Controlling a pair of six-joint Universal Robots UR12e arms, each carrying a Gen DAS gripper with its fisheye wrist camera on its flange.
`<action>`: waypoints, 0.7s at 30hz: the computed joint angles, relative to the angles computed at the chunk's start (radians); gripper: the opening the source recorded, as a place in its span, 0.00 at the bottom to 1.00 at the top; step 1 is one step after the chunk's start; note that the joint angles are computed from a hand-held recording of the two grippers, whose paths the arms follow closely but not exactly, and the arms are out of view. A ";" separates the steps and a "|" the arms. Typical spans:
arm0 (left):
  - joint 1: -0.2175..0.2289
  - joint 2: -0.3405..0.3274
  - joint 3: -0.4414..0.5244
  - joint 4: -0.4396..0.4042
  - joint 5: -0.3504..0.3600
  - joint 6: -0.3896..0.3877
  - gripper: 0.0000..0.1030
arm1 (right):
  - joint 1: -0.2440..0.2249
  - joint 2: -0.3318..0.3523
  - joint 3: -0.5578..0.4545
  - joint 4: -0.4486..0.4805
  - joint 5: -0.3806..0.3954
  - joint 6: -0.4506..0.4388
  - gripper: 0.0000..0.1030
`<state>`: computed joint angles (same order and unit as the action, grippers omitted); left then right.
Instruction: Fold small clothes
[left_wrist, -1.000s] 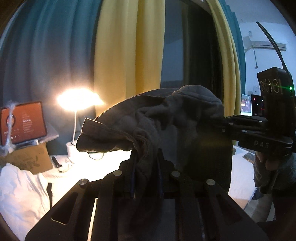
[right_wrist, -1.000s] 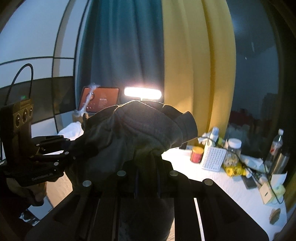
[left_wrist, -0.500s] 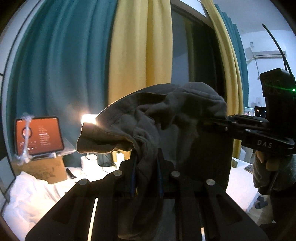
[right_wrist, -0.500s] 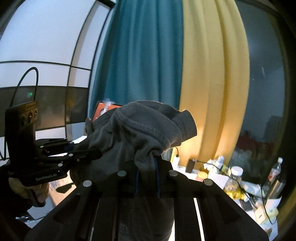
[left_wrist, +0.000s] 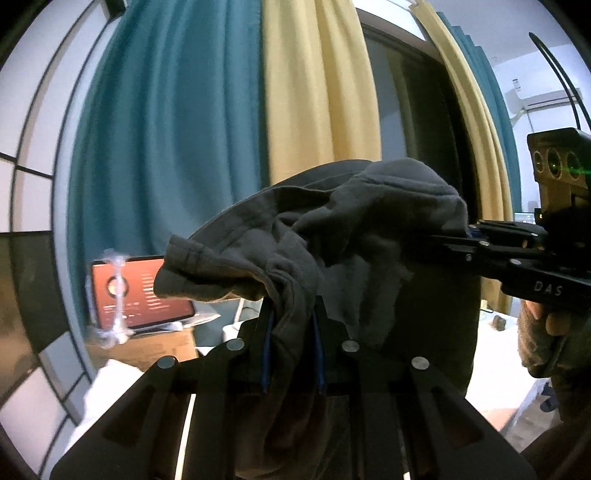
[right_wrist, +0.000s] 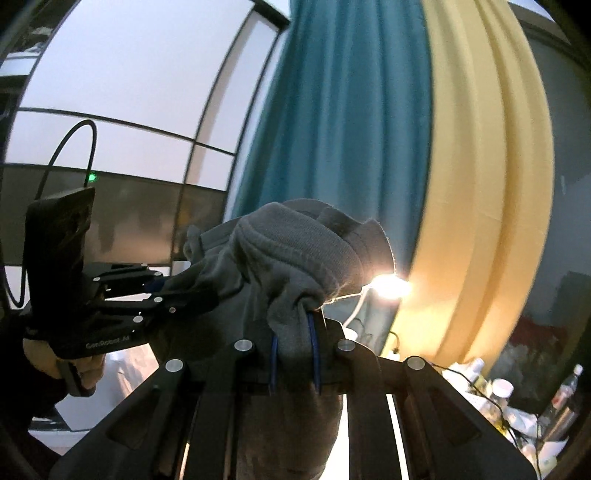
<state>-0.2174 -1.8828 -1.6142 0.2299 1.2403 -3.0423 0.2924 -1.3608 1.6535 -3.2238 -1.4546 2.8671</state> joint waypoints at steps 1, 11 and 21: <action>0.004 0.004 -0.006 0.003 0.004 0.000 0.16 | 0.004 0.004 -0.005 0.000 0.007 -0.002 0.14; 0.026 0.040 -0.049 -0.029 0.055 0.052 0.16 | 0.039 0.036 -0.033 0.021 0.056 -0.026 0.14; 0.029 0.019 -0.031 -0.115 0.033 0.055 0.16 | 0.042 0.061 -0.039 0.069 0.042 0.009 0.14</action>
